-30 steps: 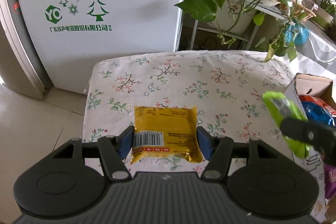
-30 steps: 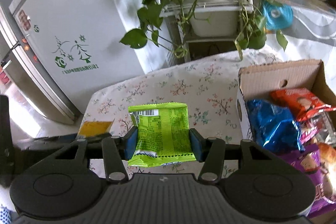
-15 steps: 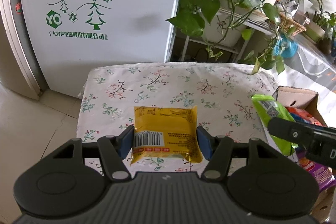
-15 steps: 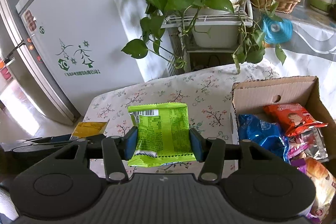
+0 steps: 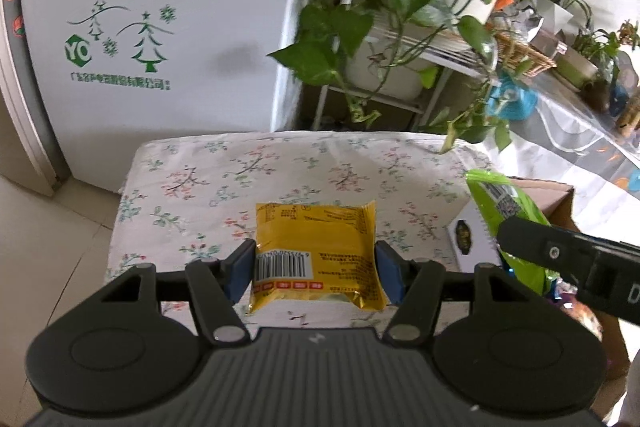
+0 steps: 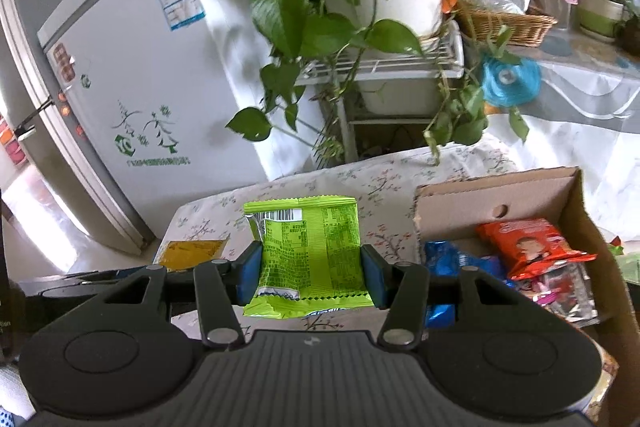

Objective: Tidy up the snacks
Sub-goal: 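Lift and carry both packets over the cardboard box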

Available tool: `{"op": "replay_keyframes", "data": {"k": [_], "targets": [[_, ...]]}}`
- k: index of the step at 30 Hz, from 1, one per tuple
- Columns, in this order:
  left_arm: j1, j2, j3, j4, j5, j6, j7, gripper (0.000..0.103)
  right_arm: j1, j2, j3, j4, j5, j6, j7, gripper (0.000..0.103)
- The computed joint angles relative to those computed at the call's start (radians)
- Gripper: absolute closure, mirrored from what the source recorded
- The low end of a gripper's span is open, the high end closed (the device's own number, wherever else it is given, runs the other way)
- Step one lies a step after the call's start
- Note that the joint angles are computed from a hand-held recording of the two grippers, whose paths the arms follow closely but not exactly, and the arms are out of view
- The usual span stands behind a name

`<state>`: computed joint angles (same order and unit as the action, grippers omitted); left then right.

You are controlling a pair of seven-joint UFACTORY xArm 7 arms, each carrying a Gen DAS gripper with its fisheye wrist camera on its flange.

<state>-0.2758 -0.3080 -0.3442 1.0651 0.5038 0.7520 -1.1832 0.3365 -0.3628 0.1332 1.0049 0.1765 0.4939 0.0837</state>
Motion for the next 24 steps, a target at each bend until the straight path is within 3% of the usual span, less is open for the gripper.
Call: {"op": "replay_keyframes", "data": {"k": [9, 24], "targets": [[-0.041, 0.066, -0.024, 0.083, 0.034, -0.012, -0.003, 0.040, -0.028, -0.043, -0.035, -0.016, 0.011, -0.012, -0.002, 0.045], [-0.188, 0.215, -0.004, 0.225, 0.060, -0.090, 0.050, 0.040, -0.119, -0.140, -0.113, -0.065, 0.029, -0.001, -0.007, 0.044]]}}
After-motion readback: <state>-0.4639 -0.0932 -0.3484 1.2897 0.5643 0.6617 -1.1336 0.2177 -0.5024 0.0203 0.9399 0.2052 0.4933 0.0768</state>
